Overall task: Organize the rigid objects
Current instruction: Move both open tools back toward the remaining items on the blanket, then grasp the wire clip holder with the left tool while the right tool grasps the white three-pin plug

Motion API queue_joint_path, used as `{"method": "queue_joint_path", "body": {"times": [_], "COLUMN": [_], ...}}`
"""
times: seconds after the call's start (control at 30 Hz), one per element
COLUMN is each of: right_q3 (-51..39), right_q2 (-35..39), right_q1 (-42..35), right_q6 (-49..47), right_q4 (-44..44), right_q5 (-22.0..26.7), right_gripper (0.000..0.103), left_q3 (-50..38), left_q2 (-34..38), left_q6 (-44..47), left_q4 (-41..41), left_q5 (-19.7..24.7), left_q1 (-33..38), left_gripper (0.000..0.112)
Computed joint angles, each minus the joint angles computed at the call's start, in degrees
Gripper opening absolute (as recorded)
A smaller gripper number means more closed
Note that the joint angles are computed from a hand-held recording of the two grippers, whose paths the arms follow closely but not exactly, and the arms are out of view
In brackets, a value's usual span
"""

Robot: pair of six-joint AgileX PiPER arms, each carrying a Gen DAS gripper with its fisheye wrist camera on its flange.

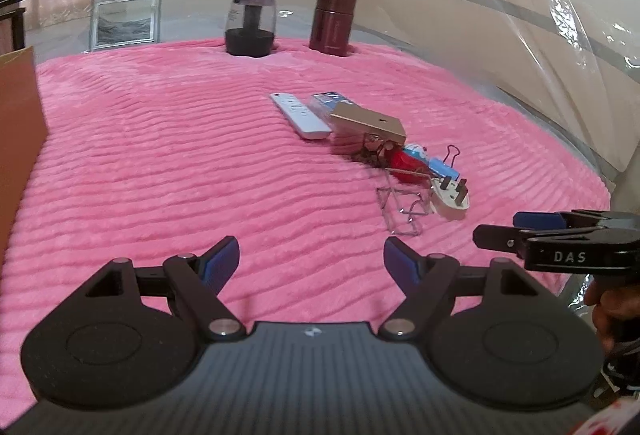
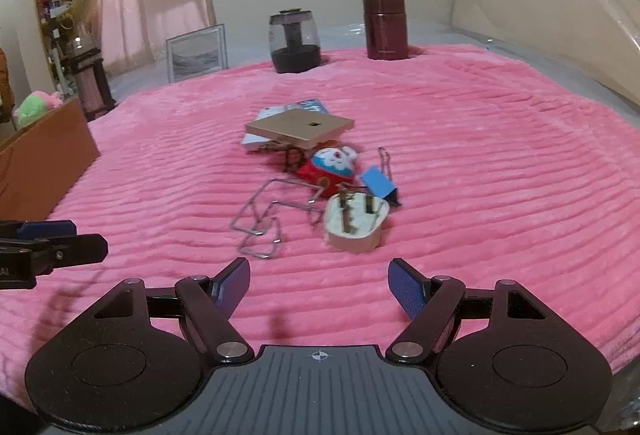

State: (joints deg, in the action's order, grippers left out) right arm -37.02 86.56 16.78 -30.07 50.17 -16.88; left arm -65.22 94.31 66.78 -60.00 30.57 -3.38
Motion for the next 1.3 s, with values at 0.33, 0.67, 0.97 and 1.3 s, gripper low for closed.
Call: {"method": "queue_joint_path", "body": {"times": [0.33, 0.67, 0.97, 1.3], "right_q3": [-0.44, 0.37, -3.2, -9.86], "right_q2": [3.19, 5.4, 9.14, 15.43], "right_q1": [-7.75, -13.17, -11.77, -10.27], "right_q6": [14.64, 31.26, 34.04, 26.07], "right_q4": [-17.66, -36.05, -41.32, -35.44], "right_q5": [0.66, 0.08, -1.07, -1.9], "right_gripper": [0.073, 0.073, 0.073, 0.072], "left_q3": [-9.04, -16.98, -13.12, -7.69], "left_q2": [9.31, 17.58, 14.62, 10.56], "left_q6": [-1.32, -3.77, -1.87, 1.62], "left_q4": [1.78, 6.88, 7.24, 2.96], "left_q5": [-2.04, -5.07, -6.27, -6.11], "left_q1": [-9.16, -15.23, -12.67, -7.69], "left_gripper": [0.069, 0.043, 0.026, 0.026]}}
